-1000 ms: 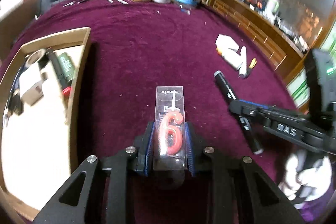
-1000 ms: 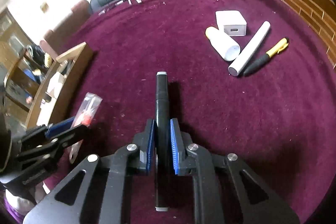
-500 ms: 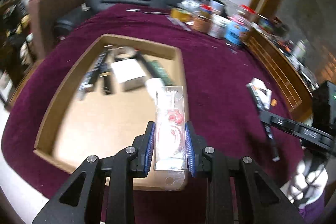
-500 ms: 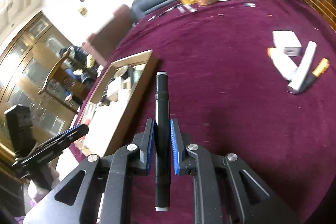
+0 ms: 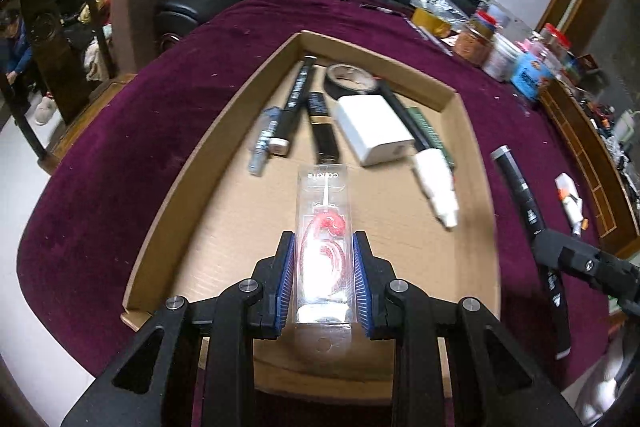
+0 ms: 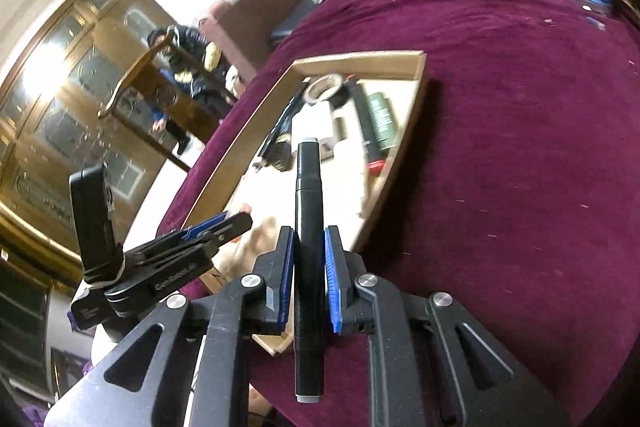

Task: Organize rigid objects
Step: 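Lower candle package into box and open left tool while right tool carries marker, then lower the black marker into the box and open the right tool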

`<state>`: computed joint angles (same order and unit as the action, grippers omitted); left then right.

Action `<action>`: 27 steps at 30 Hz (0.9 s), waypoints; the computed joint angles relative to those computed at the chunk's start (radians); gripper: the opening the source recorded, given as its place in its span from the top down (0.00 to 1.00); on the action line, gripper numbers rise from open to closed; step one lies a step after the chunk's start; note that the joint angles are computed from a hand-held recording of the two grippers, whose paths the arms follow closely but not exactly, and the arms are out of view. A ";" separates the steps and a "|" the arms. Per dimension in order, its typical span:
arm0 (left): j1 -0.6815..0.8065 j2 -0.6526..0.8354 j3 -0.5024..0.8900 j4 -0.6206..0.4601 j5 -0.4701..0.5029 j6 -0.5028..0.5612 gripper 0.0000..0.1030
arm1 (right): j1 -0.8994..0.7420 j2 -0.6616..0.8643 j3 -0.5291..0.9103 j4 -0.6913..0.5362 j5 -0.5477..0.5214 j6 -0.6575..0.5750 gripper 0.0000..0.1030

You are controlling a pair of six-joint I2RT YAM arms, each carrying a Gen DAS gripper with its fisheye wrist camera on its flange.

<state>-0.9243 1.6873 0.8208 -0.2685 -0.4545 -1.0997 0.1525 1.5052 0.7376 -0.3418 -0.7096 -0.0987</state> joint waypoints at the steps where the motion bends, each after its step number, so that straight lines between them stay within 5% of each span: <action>1: 0.007 0.002 -0.007 0.003 0.002 -0.001 0.77 | 0.036 0.022 0.009 0.016 0.024 0.022 0.88; 14: 0.041 0.004 -0.056 0.041 -0.008 0.029 0.74 | 0.250 0.253 0.123 0.107 0.162 0.191 0.88; 19: 0.016 -0.113 -0.114 0.043 -0.015 -0.006 0.51 | 0.266 0.277 0.143 0.099 0.162 0.215 0.87; 22: -0.024 -0.163 -0.105 -0.021 -0.077 -0.032 0.42 | 0.266 0.280 0.144 0.109 0.164 0.217 0.86; 27: -0.103 -0.122 0.014 -0.235 -0.217 -0.097 0.41 | 0.275 0.213 0.093 0.148 0.209 0.207 0.84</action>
<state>-1.0272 1.5652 0.8346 -0.5035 -0.6710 -1.1964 0.4276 1.7186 0.8307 -0.1941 -0.5011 0.1080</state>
